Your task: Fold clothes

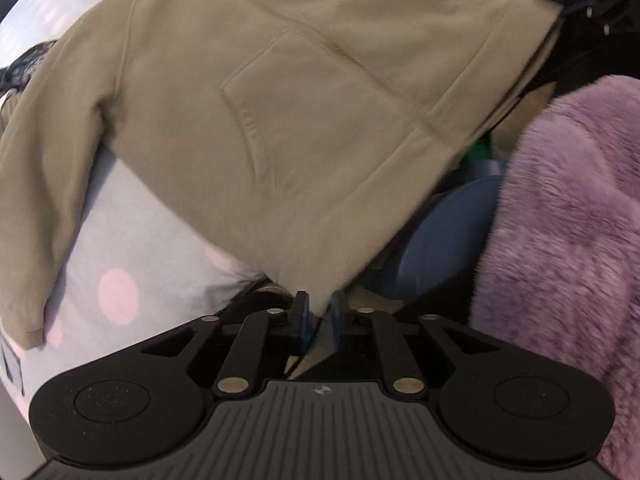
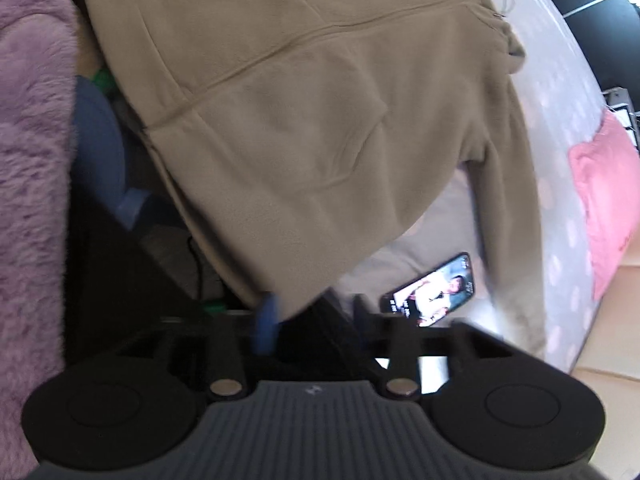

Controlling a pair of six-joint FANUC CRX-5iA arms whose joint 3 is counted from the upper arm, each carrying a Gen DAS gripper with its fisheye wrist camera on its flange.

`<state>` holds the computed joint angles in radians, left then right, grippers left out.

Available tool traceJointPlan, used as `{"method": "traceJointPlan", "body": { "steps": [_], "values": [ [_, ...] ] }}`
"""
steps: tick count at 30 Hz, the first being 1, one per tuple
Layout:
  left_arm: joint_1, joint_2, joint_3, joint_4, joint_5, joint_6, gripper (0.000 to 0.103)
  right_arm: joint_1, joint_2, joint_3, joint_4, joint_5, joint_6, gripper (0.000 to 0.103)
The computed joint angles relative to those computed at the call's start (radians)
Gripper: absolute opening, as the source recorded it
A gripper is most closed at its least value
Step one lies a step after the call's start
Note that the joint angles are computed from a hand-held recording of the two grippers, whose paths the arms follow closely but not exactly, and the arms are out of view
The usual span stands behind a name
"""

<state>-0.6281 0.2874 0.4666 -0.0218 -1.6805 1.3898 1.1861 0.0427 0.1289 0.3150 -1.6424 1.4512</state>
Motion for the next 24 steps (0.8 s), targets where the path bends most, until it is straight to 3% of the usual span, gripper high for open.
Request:
{"method": "traceJointPlan", "body": {
  "steps": [3,11,19,24],
  "values": [
    [0.01,-0.006,0.009,0.0,0.019,-0.006,0.023,-0.04,0.004,0.065,-0.065,-0.005,-0.017,0.05],
    [0.063,0.021,0.063,-0.012,0.121,0.085,0.023,-0.123,0.042,0.093,-0.041,0.115,-0.129,0.042],
    [0.147,0.087,0.138,-0.006,0.284,0.156,0.023,-0.246,0.155,0.187,-0.041,0.217,-0.141,0.042],
    [0.185,0.167,0.232,0.003,0.327,0.177,0.025,-0.351,0.257,0.316,-0.088,0.267,-0.177,0.042]
  ]
}}
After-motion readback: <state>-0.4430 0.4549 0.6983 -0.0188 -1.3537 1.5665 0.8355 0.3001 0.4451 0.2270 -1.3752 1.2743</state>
